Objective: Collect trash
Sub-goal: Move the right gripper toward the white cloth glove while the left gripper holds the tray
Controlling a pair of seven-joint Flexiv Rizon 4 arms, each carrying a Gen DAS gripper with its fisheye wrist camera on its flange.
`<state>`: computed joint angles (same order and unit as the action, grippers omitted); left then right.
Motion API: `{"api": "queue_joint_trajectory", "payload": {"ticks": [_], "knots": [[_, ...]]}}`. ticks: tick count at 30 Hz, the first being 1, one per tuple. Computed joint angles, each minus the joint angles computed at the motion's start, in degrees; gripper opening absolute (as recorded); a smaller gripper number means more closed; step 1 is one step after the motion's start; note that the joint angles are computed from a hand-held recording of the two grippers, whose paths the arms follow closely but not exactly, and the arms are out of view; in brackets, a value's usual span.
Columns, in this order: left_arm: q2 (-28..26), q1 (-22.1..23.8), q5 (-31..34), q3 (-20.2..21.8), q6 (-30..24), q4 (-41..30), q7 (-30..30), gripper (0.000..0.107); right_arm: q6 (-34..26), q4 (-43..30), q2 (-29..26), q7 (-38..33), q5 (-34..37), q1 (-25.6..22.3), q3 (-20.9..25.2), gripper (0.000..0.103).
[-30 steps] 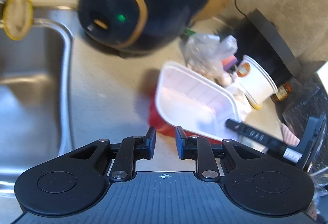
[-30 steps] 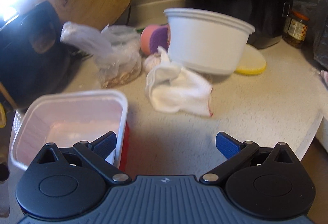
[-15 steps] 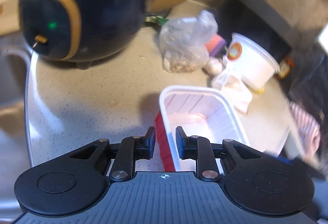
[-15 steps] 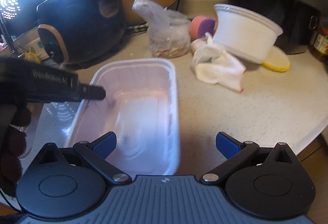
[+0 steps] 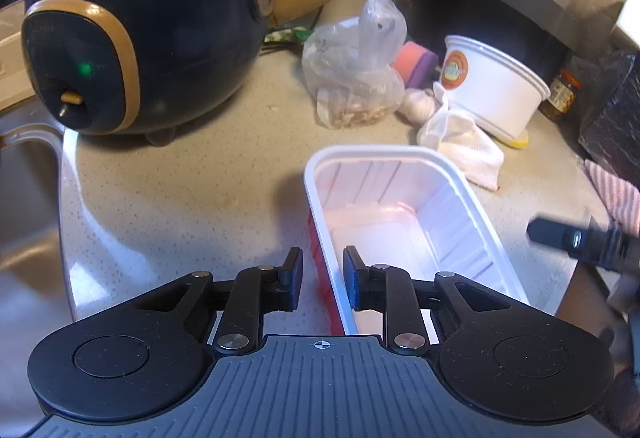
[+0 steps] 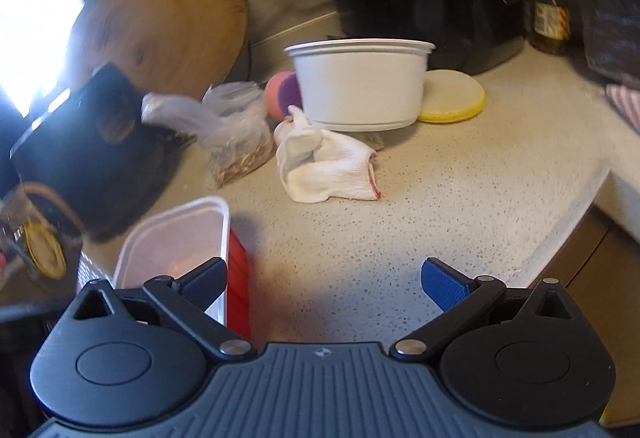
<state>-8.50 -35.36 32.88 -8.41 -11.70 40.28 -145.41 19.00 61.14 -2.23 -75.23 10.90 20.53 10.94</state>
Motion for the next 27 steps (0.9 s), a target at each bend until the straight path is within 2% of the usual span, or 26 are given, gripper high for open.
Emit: {"api": "queue_joint_trajectory", "payload": {"ticks": [3, 7, 9, 12, 16, 20, 21, 23, 24, 26, 27], "knots": [[-0.5, 0.9, -3.6, -0.1, -1.7, -0.6, 1.3, 0.023, 1.0, -0.6, -1.5, -1.2, -3.5, 1.0, 0.2, 0.103], [-1.0, -0.7, -1.8, -0.1, -5.0, -2.8, 1.0, 0.015, 6.8, 1.7, -2.9, -6.7, -12.6, 3.2, 0.9, 0.103], [-0.8, -1.7, -0.3, 0.0, -6.2, -3.3, 0.3, 0.015, 9.7, 2.3, -4.2, -9.4, -16.3, 4.2, 0.8, 0.103], [-1.1, -3.6, 2.9, 0.0, -9.4, -5.1, -0.5, 0.014, 10.2, -0.3, -7.2, -11.5, -17.6, 5.3, 0.6, 0.103], [-1.0, -5.9, 6.0, 0.3, -13.3, -6.4, -2.2, 0.015, 8.9, -4.7, -11.6, -10.5, -18.5, 7.1, 0.0, 0.103], [1.0, -5.9, 5.9, 0.3, -13.2, -4.0, -5.8, 0.015, 7.7, -8.1, -14.7, -9.6, -18.8, 8.3, -0.6, 0.102], [1.6, -5.4, 5.3, 0.1, -12.8, -3.1, -6.6, 0.015, 7.5, -8.7, -15.2, -9.5, -18.6, 8.5, -0.6, 0.100], [2.4, -4.6, 5.4, -0.8, -12.6, -2.1, -7.5, 0.015, 7.0, -9.5, -15.8, -9.2, -18.4, 8.7, -0.8, 0.082], [2.8, -4.3, 5.7, -1.3, -12.8, -1.7, -8.1, 0.015, 7.4, -9.0, -15.5, -8.8, -19.0, 9.0, -1.0, 0.077], [3.8, -3.6, 6.2, -2.2, -12.9, -0.6, -9.7, 0.015, 7.5, -8.5, -15.1, -9.1, -18.7, 9.0, -0.8, 0.055], [4.4, -3.2, 6.4, -2.7, -12.7, 0.1, -10.5, 0.015, 6.8, -8.8, -14.9, -9.5, -17.5, 8.7, -0.3, 0.051]]}}
